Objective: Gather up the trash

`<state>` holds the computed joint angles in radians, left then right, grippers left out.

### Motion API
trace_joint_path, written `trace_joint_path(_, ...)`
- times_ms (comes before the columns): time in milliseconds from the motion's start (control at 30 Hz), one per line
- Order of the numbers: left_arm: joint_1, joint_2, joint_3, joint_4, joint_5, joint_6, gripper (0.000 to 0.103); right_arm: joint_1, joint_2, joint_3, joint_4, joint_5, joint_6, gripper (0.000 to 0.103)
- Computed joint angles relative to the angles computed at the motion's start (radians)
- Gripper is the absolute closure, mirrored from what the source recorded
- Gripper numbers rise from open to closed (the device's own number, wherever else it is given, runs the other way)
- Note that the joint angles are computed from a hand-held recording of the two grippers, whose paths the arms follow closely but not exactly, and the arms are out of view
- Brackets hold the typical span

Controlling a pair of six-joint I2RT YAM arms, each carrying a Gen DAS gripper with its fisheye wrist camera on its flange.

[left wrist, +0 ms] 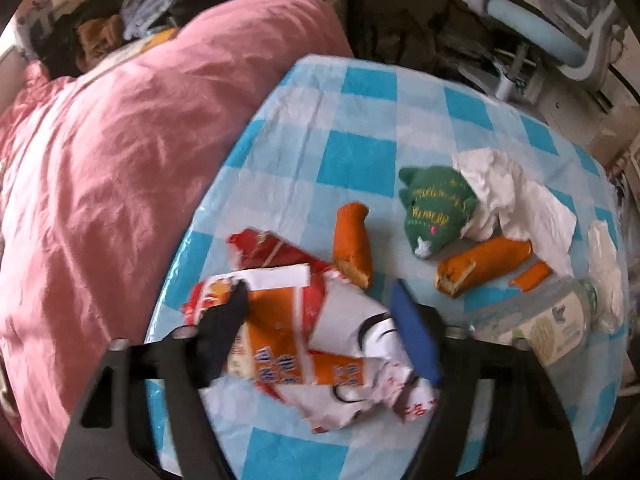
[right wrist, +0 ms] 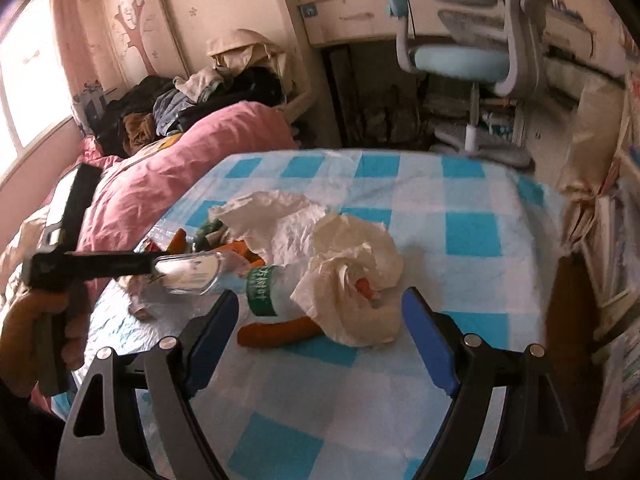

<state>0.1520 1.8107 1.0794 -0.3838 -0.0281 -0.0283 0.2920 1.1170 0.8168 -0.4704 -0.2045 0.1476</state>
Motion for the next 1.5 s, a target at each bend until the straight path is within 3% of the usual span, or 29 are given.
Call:
trace_joint_path(33,0.01,-0.005,-0.003,-0.008,0.011,0.021,0.051,-0.011,0.024,0.001,0.012,-0.026,0.01,0.026)
trace_joint_path(67,0.014,-0.009,-0.009,-0.009,0.013,0.041,0.066,-0.018,0.039,-0.002,0.023,-0.047,0.017,0.029)
trace_joint_path(100,0.028,-0.017,-0.017,-0.02,0.028,0.081,0.07,-0.026,0.057,0.001,0.028,-0.068,0.02,0.037)
trace_joint_path(167,0.061,-0.04,-0.04,-0.024,0.081,0.121,0.071,-0.039,0.091,0.009,0.03,-0.102,0.029,0.053)
trace_joint_path(200,0.079,-0.053,-0.047,-0.035,0.116,0.137,0.072,-0.041,0.097,0.009,0.028,-0.107,0.032,0.067)
trace_joint_path(300,0.125,-0.108,-0.07,-0.073,0.216,0.172,0.072,-0.053,0.072,0.002,0.01,-0.111,0.037,0.085)
trace_joint_path(333,0.144,-0.134,-0.08,-0.089,0.255,0.187,0.072,-0.053,0.051,0.0,-0.001,-0.109,0.036,0.086)
trace_joint_path(800,0.363,-0.333,-0.179,-0.266,0.65,0.331,0.073,0.028,-0.233,-0.016,-0.106,-0.124,0.086,0.088)
trace_joint_path(1200,0.34,-0.603,-0.334,-0.245,0.727,0.318,0.074,0.087,-0.405,-0.045,-0.14,-0.17,0.201,0.088)
trace_joint_path(1500,0.345,-0.65,-0.334,-0.248,0.77,0.297,0.073,0.1,-0.425,-0.081,-0.072,-0.241,0.264,0.088)
